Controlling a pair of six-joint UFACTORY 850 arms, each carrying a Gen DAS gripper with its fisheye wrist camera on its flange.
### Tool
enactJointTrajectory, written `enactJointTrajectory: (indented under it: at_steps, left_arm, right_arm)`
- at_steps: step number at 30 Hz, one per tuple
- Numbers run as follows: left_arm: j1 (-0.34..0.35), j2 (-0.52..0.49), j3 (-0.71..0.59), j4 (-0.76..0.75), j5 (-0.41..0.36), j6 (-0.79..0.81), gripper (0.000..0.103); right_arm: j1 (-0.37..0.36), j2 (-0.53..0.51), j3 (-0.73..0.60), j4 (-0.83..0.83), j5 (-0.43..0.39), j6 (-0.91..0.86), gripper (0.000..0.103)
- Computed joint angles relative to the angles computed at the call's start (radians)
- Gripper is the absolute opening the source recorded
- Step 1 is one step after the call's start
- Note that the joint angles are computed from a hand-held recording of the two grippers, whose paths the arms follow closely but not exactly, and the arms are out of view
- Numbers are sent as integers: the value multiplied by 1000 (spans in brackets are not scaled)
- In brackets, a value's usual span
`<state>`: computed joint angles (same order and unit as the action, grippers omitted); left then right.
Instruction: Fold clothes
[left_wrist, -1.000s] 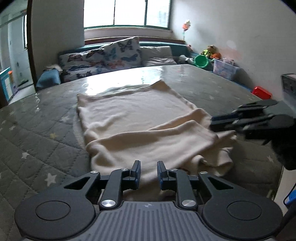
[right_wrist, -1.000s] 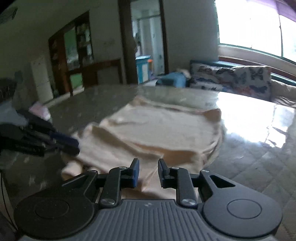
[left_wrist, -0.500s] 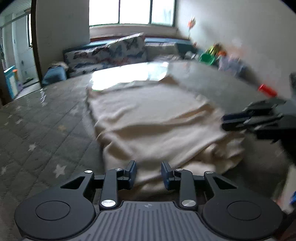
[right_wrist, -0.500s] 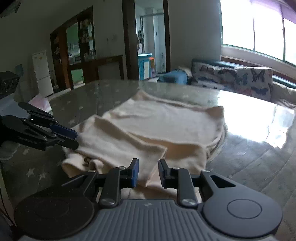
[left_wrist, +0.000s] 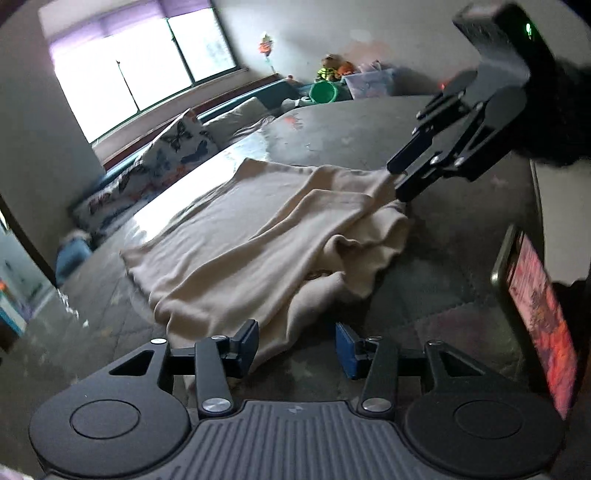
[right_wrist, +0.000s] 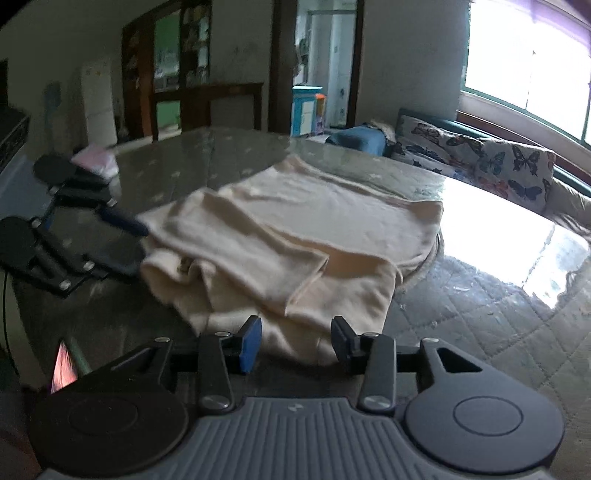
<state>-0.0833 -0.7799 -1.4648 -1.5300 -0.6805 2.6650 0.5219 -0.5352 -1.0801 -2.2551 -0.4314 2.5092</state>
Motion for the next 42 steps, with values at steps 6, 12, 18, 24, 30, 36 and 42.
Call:
enactJointTrajectory:
  at_steps: [6,12,18,24,30,36,42]
  left_arm:
    - [-14,-8,17,-84,-19,104,18]
    - [-10,-26,-48,-85,-68,-33,12]
    - [-16,-66,-152,-29,-101,-201,12]
    - [-10,-71,-158,-4,-105,-218,13]
    - [8,-43,-81,-48,-88,-105,32]
    - [16,-19,-10,-124,-77,77,48]
    - [2,-34,-8,-162,-49,163,48]
  right_arm:
    - [20,2,10,63,-18,-118,55]
    - [34,-20,6,27,-71,-210,61]
    - [37,-78,-37,-50,-138,-228,62]
    - [5,-125,-94,-167,-118,-112,33]
    - [-43,-112,-113,-303,-14,98,18]
    - [-68,-94,-116,-384,24,238,17]
    - [-80,-99,-139,-392,54,277,17]
